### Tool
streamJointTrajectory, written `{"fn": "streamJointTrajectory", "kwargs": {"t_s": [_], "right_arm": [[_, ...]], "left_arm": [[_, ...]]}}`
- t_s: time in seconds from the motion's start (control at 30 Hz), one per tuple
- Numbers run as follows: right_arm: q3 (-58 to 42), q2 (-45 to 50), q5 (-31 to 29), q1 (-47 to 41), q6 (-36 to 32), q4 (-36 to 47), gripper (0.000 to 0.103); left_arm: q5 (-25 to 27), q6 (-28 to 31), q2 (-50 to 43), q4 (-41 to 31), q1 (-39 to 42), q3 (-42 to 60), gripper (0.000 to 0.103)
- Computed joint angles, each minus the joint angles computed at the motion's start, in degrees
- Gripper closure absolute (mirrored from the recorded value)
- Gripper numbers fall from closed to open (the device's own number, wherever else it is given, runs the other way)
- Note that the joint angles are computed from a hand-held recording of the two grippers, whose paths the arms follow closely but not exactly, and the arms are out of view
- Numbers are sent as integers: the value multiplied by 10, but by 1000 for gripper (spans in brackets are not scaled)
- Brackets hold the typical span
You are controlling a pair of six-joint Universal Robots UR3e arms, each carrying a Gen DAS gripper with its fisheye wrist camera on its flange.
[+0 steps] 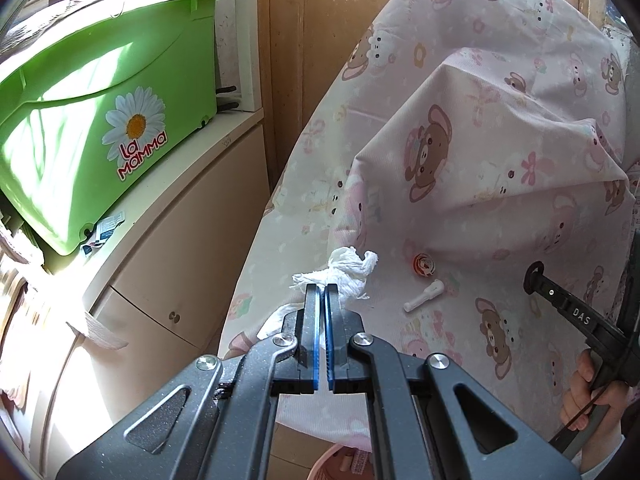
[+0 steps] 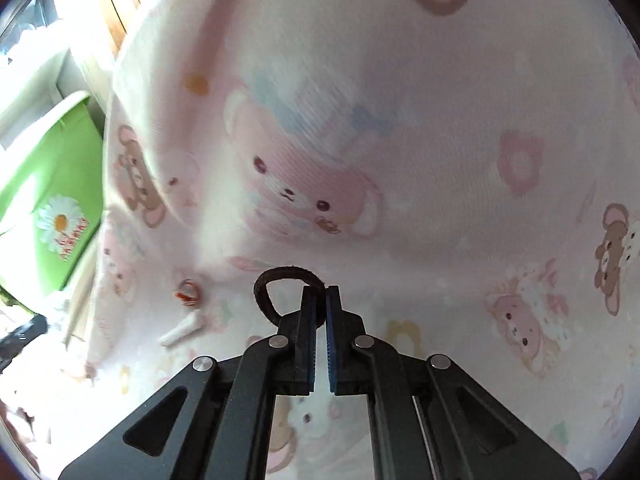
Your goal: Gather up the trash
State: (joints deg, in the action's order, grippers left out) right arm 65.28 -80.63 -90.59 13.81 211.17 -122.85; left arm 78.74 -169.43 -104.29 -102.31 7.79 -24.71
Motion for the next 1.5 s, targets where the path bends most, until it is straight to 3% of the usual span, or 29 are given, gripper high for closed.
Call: {"fn": "streamJointTrajectory", "kwargs": {"t_s": [0.07, 0.33, 0.57, 0.67, 0.83, 0.97, 1.33, 1.5], "right_arm": [[12, -23, 11, 5, -20, -5, 98], [-50, -39, -94, 106, -23, 78, 98], [-293, 20, -185, 238, 31, 273, 98], [-347, 31, -210, 281, 56, 332, 98], [-250, -4, -245, 339, 94, 284, 98], [-172, -21, -239, 361, 98, 252, 98], [-87, -32, -153, 358, 85, 238, 98], [-130, 20, -155, 374, 72, 314, 98]], "left_arm": [[-3, 5, 5, 2, 1, -3, 101], [-14, 15, 41, 1, -9, -42, 101], [-86, 55, 81, -124, 22, 9, 101], [-128, 86, 106, -191, 50, 35, 101], [-142, 126, 193, -199, 70, -83, 101], [-113, 133, 258, -143, 63, -234, 101], [-106, 181, 275, -187, 49, -342, 101], [-88, 176, 275, -195, 29, -378, 101]]}}
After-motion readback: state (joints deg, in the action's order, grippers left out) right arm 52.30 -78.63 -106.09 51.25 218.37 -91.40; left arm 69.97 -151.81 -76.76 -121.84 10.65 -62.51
